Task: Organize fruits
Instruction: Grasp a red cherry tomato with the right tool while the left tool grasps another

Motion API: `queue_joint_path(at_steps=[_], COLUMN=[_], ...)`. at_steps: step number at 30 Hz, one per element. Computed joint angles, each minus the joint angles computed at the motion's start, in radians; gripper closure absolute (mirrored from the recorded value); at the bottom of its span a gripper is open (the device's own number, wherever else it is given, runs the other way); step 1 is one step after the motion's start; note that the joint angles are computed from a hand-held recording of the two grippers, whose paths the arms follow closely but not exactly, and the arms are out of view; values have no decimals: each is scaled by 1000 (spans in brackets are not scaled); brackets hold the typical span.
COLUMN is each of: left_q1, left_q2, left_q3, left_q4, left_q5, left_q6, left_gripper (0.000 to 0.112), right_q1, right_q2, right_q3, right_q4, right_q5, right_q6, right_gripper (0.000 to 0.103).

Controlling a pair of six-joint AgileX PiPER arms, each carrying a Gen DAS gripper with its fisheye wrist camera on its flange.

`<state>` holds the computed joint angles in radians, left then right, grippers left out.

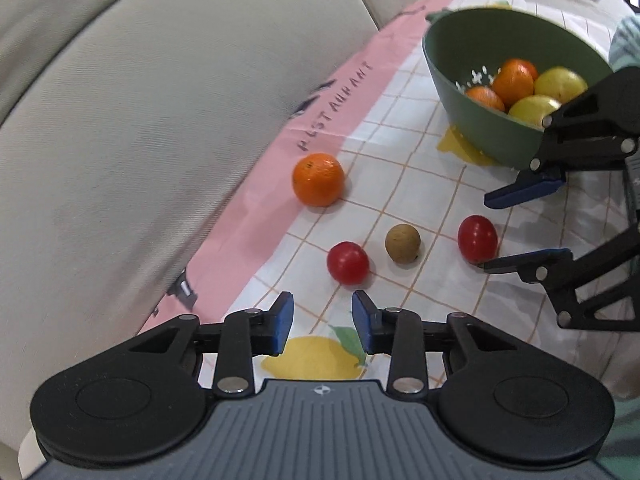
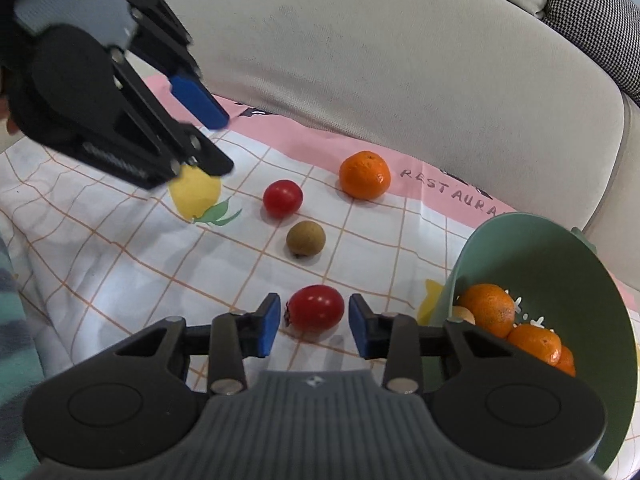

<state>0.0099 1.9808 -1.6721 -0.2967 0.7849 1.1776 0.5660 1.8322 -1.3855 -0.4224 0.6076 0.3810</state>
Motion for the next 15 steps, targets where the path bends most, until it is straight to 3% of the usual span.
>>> queue_joint_path(at_steps=[15], left_q1=[-57], left_q2=[146], left_q3=[-150], left_q4=[24], left_q5=[51], left_q6=[-56], left_gripper=[69], right_q1=[7], right_q2=[45], right_q3=[-5], right_q4=[-51], right_q5=[-15], right_q6=[-29], right_gripper=[72])
